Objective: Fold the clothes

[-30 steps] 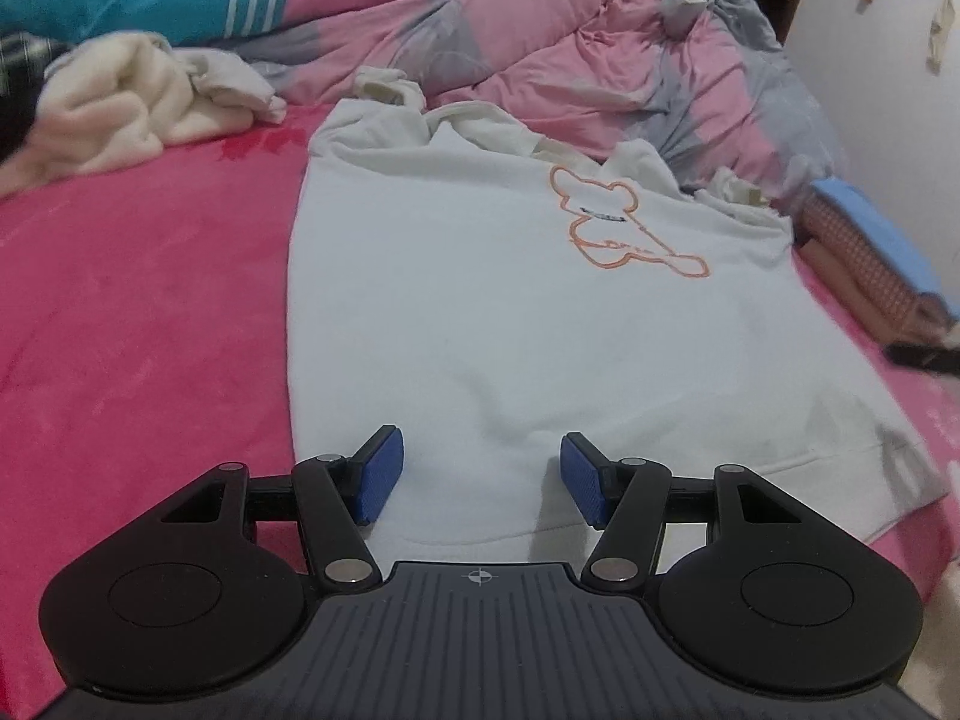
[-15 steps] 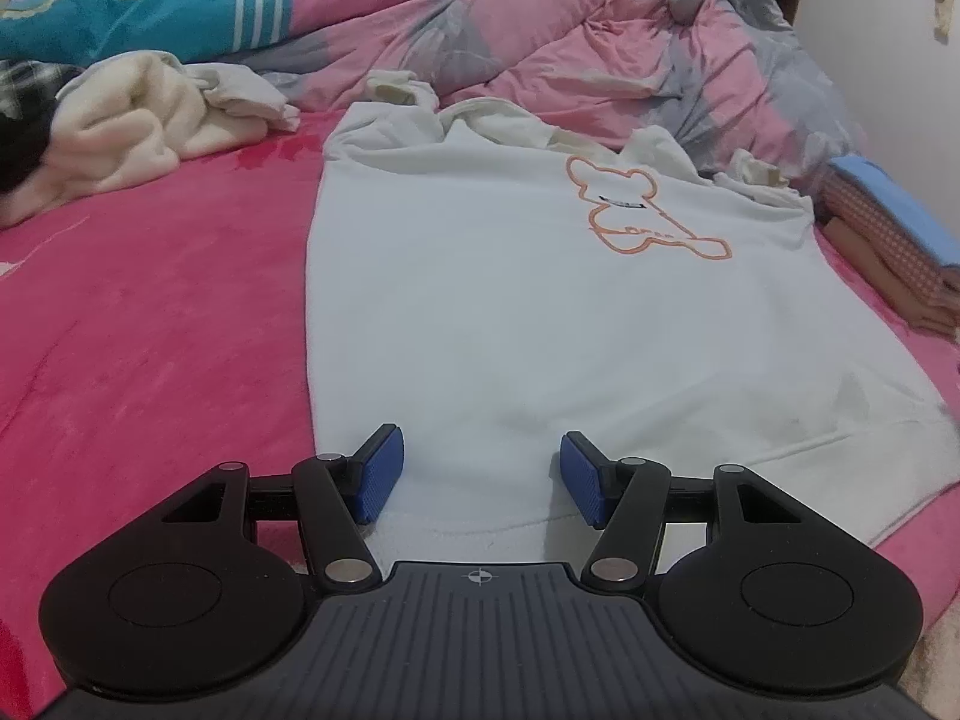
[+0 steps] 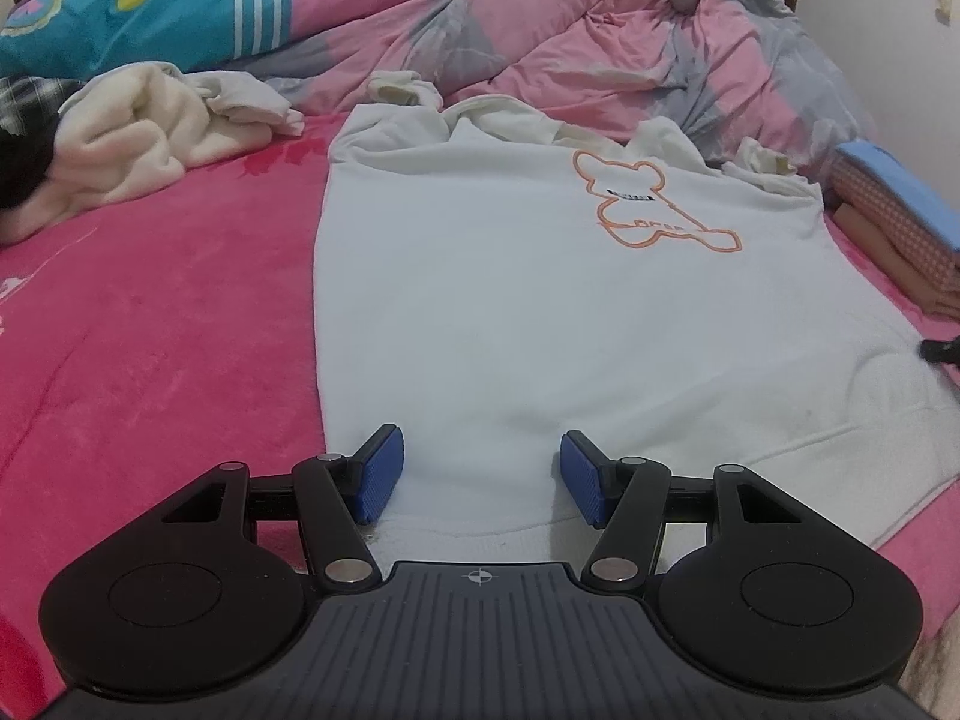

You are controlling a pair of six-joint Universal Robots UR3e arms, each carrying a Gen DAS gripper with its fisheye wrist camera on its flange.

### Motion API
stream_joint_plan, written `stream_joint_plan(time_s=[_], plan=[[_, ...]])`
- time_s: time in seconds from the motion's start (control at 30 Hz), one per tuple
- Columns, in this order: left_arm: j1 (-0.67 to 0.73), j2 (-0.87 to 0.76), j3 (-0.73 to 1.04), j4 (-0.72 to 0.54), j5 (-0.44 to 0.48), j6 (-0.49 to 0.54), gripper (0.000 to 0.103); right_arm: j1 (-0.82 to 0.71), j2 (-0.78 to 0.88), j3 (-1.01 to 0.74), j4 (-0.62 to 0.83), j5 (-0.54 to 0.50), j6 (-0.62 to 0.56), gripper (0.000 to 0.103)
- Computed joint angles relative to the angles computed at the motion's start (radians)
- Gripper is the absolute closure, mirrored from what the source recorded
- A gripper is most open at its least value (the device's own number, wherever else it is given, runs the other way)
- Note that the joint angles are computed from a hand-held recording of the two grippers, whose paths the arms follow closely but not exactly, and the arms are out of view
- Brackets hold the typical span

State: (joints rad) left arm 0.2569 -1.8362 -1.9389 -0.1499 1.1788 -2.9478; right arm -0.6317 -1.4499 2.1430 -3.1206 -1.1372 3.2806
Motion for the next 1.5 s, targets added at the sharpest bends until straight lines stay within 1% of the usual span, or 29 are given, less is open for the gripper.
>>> stream_joint_plan(time_s=[0.03, 0.13, 0.2, 0.3, 0.37, 0.4, 0.43, 0.47, 0.5, 0.53, 0.6, 0.63, 0.77, 0.83, 0.9, 0.93, 0.97, 1.03, 1.1, 1.13, 1.17, 1.2, 1.23, 1.33, 1.37, 1.4, 1.43, 1.47, 1.5], plan=[[0.0, 0.0, -0.003, 0.005, 0.001, -0.001, 0.045, -0.015, -0.019, 0.011, -0.006, -0.008, 0.02, 0.101], [-0.006, -0.003, -0.006, 0.017, 0.012, -0.004, 0.045, 0.066, -0.026, -0.005, -0.027, 0.002, -0.023, 0.1], [-0.008, -0.004, -0.002, 0.015, 0.017, -0.002, 0.045, 0.122, -0.004, -0.022, 0.002, 0.057, -0.082, 0.099], [-0.008, -0.005, 0.005, 0.008, 0.021, 0.002, 0.045, 0.184, 0.039, -0.034, 0.037, -0.012, -0.176, 0.1], [-0.001, -0.004, 0.002, 0.011, 0.012, 0.006, 0.045, 0.099, 0.008, 0.043, 0.001, 0.04, -0.139, 0.103], [0.004, -0.003, -0.002, 0.013, 0.005, 0.009, 0.045, 0.051, -0.034, 0.052, 0.041, 0.027, -0.102, 0.103], [0.008, -0.003, -0.007, 0.017, 0.0, 0.013, 0.045, 0.026, -0.079, 0.065, 0.062, -0.025, -0.082, 0.103], [0.009, -0.003, -0.01, 0.022, -0.003, 0.017, 0.045, 0.02, -0.132, 0.078, 0.083, -0.1, -0.083, 0.099], [0.009, -0.004, -0.013, 0.028, -0.003, 0.018, 0.045, 0.022, -0.176, 0.086, 0.098, -0.162, -0.095, 0.099], [0.008, -0.005, -0.016, 0.035, -0.002, 0.019, 0.045, 0.003, -0.231, 0.106, 0.121, -0.152, -0.11, 0.099], [0.002, -0.008, -0.023, 0.053, 0.009, 0.013, 0.045, -0.037, -0.303, 0.14, 0.161, 0.002, -0.136, 0.099], [-0.003, -0.008, -0.025, 0.059, 0.018, 0.008, 0.045, -0.006, -0.295, 0.127, 0.164, 0.047, -0.151, 0.098], [-0.019, -0.005, -0.028, 0.068, 0.051, 0.003, 0.045, 0.225, -0.093, -0.029, 0.144, 0.143, -0.217, 0.098], [-0.011, -0.004, -0.032, 0.069, 0.041, 0.004, 0.045, 0.315, -0.006, -0.091, 0.151, 0.113, -0.241, 0.098], [0.005, -0.002, -0.038, 0.069, 0.017, 0.009, 0.045, 0.308, 0.002, -0.079, 0.19, 0.065, -0.228, 0.098], [0.014, 0.001, -0.044, 0.071, 0.005, 0.016, 0.045, 0.28, -0.005, -0.057, 0.218, 0.085, -0.245, 0.102], [0.022, 0.004, -0.051, 0.073, -0.007, 0.024, 0.045, 0.21, -0.055, 0.006, 0.234, 0.142, -0.208, 0.102], [0.039, 0.011, -0.065, 0.078, -0.032, 0.041, 0.045, 0.083, -0.213, 0.094, 0.397, 0.215, -0.241, 0.103], [0.047, 0.021, -0.079, 0.082, -0.044, 0.059, 0.045, 0.036, -0.37, 0.117, 0.569, 0.175, -0.311, 0.101], [0.049, 0.027, -0.084, 0.085, -0.045, 0.065, 0.045, 0.041, -0.426, 0.114, 0.62, 0.139, -0.321, 0.098], [0.046, 0.034, -0.09, 0.093, -0.039, 0.065, 0.045, 0.059, -0.446, 0.102, 0.627, 0.124, -0.321, 0.097], [0.042, 0.042, -0.096, 0.103, -0.031, 0.064, 0.045, 0.107, -0.436, 0.075, 0.604, 0.07, -0.279, 0.097], [0.038, 0.049, -0.102, 0.113, -0.023, 0.063, 0.045, 0.128, -0.384, 0.063, 0.534, 0.074, -0.287, 0.097], [0.014, 0.051, -0.09, 0.129, -0.008, 0.058, 0.045, 0.248, -0.174, -0.042, 0.323, -0.019, -0.223, 0.095], [0.004, 0.046, -0.078, 0.126, -0.01, 0.057, 0.045, 0.282, -0.111, -0.084, 0.274, -0.05, -0.212, 0.095], [-0.01, 0.039, -0.066, 0.124, -0.006, 0.059, 0.045, 0.32, -0.061, -0.119, 0.272, -0.115, -0.203, 0.095], [-0.026, 0.032, -0.059, 0.125, 0.009, 0.065, 0.045, 0.328, -0.038, -0.122, 0.271, -0.127, -0.233, 0.095], [-0.042, 0.024, -0.056, 0.128, 0.03, 0.08, 0.045, 0.336, -0.057, -0.084, 0.251, -0.17, -0.214, 0.095], [-0.051, 0.019, -0.061, 0.13, 0.044, 0.098, 0.045, 0.317, -0.099, -0.018, 0.23, -0.165, -0.233, 0.095]])
